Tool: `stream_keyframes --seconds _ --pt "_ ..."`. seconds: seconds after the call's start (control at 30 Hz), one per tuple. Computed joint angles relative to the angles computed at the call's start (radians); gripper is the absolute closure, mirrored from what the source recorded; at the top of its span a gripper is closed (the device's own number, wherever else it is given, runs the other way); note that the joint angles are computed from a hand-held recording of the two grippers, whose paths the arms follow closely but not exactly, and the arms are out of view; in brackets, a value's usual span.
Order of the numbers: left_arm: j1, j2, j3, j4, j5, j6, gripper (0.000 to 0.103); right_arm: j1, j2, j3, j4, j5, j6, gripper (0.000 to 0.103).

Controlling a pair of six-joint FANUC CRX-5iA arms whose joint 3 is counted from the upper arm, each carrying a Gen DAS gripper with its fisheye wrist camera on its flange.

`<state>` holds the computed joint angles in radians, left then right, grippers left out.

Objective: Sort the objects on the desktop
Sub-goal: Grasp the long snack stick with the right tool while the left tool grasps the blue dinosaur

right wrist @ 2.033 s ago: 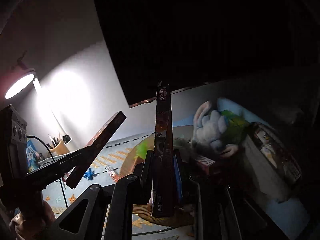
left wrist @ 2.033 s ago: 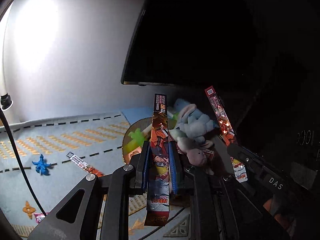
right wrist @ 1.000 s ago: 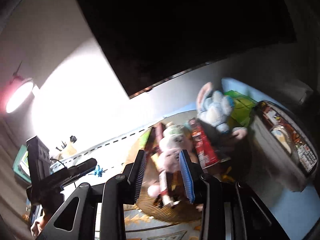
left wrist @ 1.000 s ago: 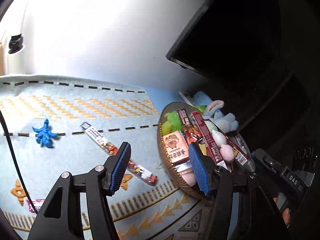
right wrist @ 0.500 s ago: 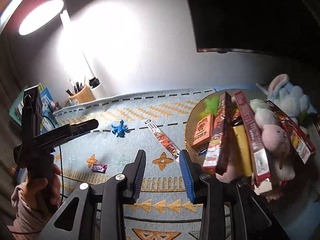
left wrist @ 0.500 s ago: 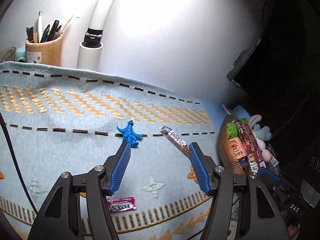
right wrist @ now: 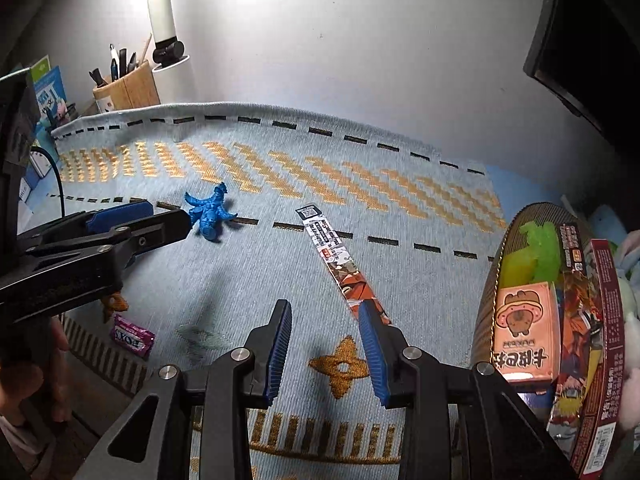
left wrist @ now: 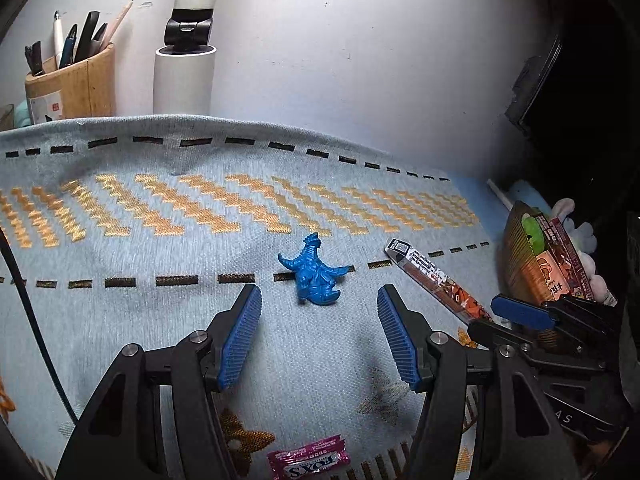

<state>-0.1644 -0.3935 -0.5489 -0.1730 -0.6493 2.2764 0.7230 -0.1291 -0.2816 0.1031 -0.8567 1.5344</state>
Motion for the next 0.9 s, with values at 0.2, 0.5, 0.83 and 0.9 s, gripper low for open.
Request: stream_keyframes --seconds 0.2,0.5,0.83,0.9 --pt "0.03 -0.011 -0.043 0.04 0.049 -0.054 0.045 0.013 0.075 0.007 0.083 0.036 -0.055 0.069" --pt "0.031 -0.003 -0.051 0.046 0.073 -0.071 0.045 0.012 0.143 0.045 0.115 0.022 -0.085 0.067" --pt "-0.058 0.127 0.112 -0.141 -0.079 0.017 0.045 -0.009 0.042 0.019 -0.058 0.026 -0.069 0.086" --pt "-0.064 0.161 0.133 -0.151 -0.098 0.009 0.045 -0.016 0.021 0.012 -0.096 0.026 -0.064 0.086"
